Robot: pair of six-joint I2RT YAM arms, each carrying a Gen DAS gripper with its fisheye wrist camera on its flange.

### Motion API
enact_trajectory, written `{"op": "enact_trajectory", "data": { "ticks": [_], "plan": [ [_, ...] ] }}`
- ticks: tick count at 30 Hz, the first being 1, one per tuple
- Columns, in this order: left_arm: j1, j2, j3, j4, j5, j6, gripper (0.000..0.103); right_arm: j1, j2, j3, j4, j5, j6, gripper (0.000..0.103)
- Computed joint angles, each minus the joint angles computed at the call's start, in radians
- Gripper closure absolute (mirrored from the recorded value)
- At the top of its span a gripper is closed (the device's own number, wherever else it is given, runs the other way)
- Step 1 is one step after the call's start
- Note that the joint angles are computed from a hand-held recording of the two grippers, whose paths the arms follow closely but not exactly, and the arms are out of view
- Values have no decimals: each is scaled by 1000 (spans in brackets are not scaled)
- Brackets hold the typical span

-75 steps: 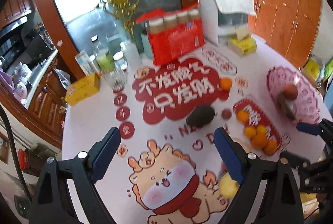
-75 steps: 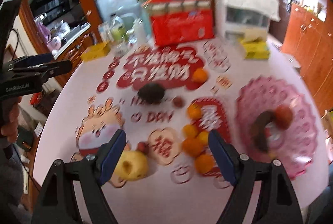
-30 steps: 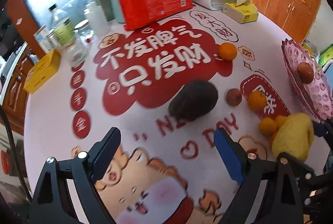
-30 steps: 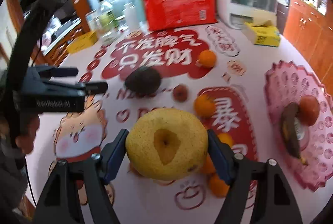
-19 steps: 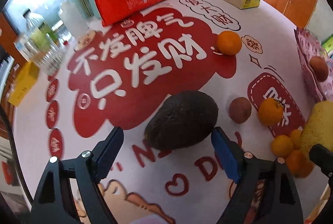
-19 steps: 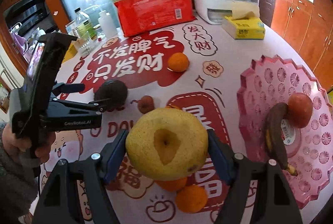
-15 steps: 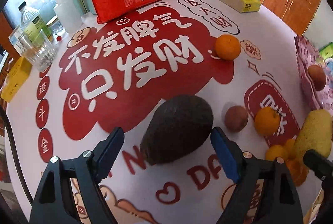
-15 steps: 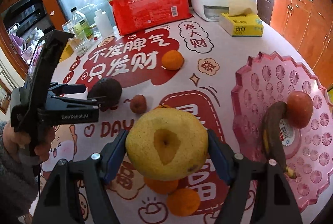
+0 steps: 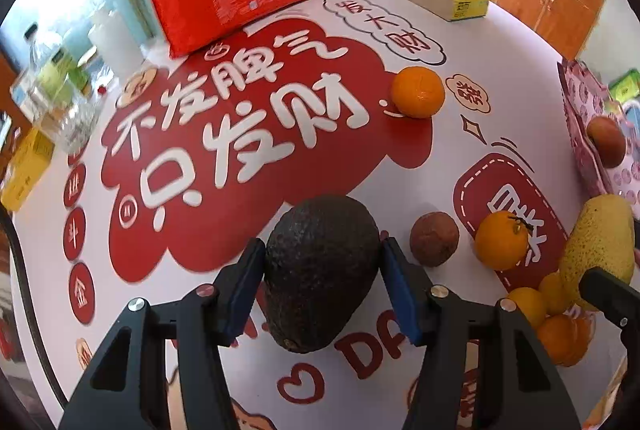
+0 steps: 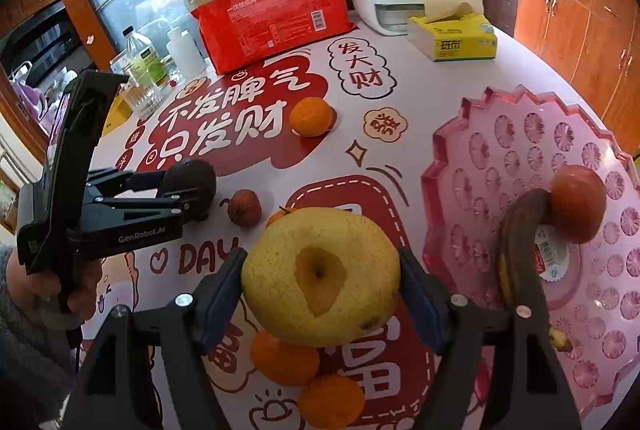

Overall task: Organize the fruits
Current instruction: 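Grasp the dark avocado with the left tool, then carry pear and avocado into the pink bowl and open both tools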

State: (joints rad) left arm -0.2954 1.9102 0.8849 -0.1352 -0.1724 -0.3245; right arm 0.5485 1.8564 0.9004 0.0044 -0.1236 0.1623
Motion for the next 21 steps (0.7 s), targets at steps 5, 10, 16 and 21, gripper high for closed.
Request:
{"op": "enact_trajectory", "data": {
  "ticks": [5, 10, 16, 21],
  "plan": [
    [4, -83, -54, -26, 38, -69, 47, 0, -54, -39, 12, 5, 1, 28],
    [-60, -236, -94, -117, 13, -120, 47, -6, -126, -84, 3, -5, 8, 28],
    [-224, -392, -50, -266, -57, -201, 46, -15, -267, -159, -9, -17, -6, 28],
    [-359, -360, 98, -388, -122, -261, 46, -76, -413, -227, -27, -46, -21, 28]
  ]
}}
